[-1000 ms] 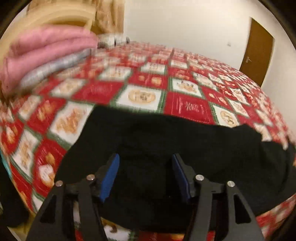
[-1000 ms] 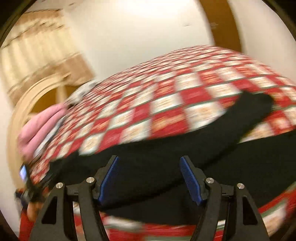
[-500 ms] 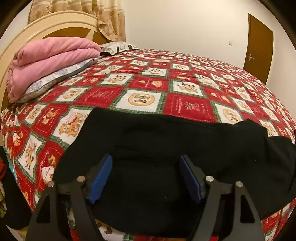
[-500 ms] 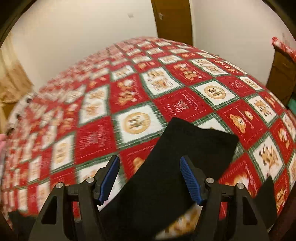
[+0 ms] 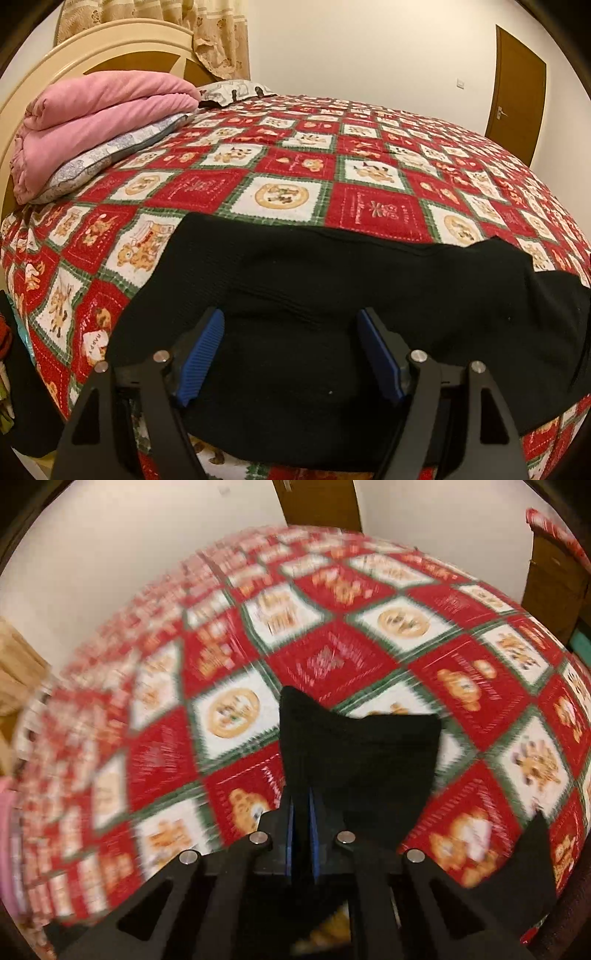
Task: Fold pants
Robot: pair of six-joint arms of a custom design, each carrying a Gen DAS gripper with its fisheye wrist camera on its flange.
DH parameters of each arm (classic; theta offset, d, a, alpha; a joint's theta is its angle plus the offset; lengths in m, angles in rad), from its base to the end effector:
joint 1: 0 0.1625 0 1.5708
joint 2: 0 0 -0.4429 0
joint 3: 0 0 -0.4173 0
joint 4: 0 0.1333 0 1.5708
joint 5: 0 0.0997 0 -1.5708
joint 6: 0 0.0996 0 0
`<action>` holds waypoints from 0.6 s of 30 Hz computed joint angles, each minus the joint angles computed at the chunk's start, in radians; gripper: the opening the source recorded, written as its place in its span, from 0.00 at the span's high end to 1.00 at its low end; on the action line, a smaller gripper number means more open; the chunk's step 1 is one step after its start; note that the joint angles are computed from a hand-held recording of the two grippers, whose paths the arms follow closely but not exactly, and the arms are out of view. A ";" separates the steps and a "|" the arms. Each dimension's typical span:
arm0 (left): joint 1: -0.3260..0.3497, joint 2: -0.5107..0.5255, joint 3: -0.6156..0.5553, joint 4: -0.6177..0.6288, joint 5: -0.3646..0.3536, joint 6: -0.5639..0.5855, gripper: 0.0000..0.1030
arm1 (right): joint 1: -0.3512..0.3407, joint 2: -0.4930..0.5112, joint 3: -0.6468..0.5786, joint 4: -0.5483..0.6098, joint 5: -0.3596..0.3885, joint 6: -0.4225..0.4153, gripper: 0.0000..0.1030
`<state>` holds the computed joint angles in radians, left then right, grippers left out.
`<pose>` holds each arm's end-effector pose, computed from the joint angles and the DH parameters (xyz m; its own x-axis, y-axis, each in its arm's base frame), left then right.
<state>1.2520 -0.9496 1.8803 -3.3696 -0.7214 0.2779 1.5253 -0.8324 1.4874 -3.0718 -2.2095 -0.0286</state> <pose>0.0028 -0.6555 0.2215 -0.7202 -0.1558 -0.6760 0.4161 0.6827 -0.6007 0.0395 -0.7576 0.2575 -0.7823 0.4632 0.4165 0.0078 0.6758 -0.7370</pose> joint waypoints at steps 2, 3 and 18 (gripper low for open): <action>0.001 -0.001 0.001 0.003 -0.004 -0.002 0.25 | -0.011 -0.108 0.156 -0.132 0.132 -0.013 0.93; 0.001 -0.001 0.001 0.002 -0.005 -0.002 0.25 | -0.019 -0.153 0.222 -0.184 0.182 -0.007 0.93; -0.005 -0.005 -0.011 0.060 0.018 -0.038 0.23 | -0.177 -0.441 0.701 -0.555 0.161 0.038 0.92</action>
